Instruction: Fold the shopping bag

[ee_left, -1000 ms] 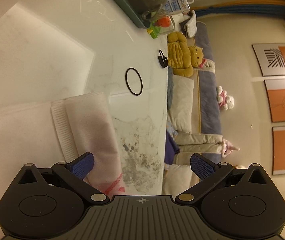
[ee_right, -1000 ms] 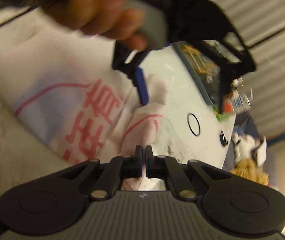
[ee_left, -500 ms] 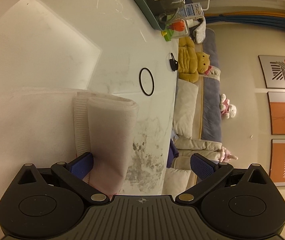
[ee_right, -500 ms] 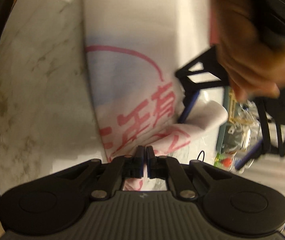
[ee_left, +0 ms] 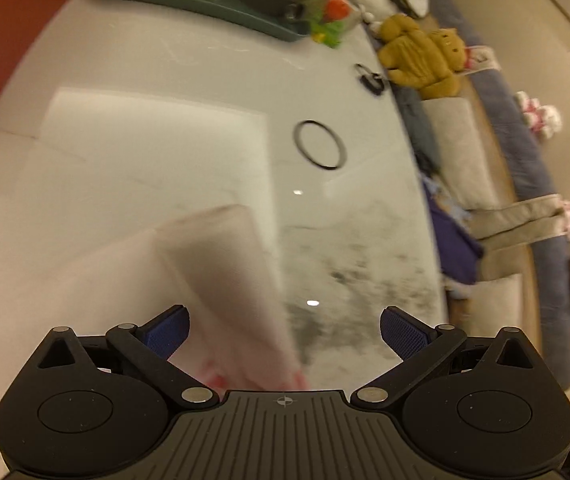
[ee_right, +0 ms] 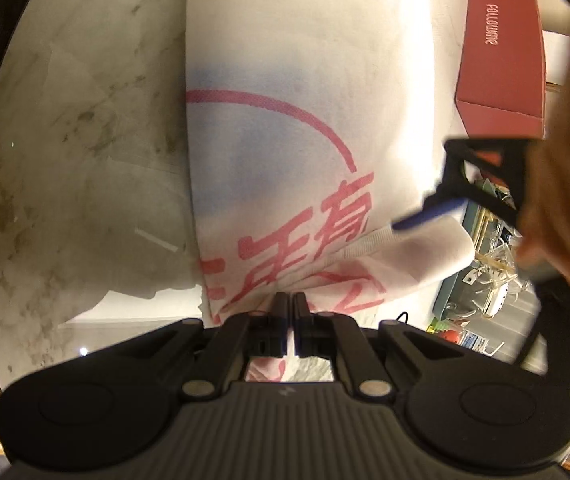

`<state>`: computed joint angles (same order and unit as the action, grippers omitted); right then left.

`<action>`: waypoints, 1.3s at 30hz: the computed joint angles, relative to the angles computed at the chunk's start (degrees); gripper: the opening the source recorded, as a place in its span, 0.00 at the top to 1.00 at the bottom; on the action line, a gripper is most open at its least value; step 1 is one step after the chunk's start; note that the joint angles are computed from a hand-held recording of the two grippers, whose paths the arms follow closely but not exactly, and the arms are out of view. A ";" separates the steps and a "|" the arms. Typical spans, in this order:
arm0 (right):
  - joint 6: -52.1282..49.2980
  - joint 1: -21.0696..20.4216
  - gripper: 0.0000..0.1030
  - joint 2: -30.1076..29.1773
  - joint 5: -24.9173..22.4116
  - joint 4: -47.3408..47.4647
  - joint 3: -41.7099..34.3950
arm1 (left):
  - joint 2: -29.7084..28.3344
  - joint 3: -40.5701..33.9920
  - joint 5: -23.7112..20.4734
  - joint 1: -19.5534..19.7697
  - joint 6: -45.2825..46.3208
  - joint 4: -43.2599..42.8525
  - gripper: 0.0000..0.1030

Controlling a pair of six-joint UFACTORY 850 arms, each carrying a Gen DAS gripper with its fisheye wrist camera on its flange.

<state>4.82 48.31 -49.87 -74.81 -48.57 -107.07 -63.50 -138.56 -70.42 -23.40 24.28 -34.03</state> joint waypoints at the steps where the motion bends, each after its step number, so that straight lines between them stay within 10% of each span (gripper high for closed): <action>1: 0.63 0.00 0.95 0.16 0.21 -0.10 0.28 | -0.11 -0.13 0.85 -0.31 -0.17 1.85 0.03; 6: 2.74 0.00 0.95 0.54 0.76 -0.47 1.03 | 3.08 4.36 6.63 -0.40 3.40 5.01 0.28; 12: 5.59 0.12 0.95 0.44 1.38 -0.38 1.23 | -3.30 -4.07 -8.69 5.62 0.59 -22.04 0.29; 17: 6.33 0.08 0.95 0.51 1.84 -0.27 1.40 | -6.31 -6.61 -12.39 6.78 -4.55 -30.06 0.29; 33: 9.92 -0.32 0.95 0.21 3.44 1.44 0.67 | -0.33 2.65 0.76 1.86 -0.63 -9.01 0.28; 39: 17.26 -0.36 0.94 2.28 6.93 1.08 3.68 | -0.40 2.58 3.11 2.01 5.42 -7.26 0.47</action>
<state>22.08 47.95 -47.59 -67.88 -47.49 -103.39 -63.91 -135.99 -67.31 -21.39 29.70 -41.28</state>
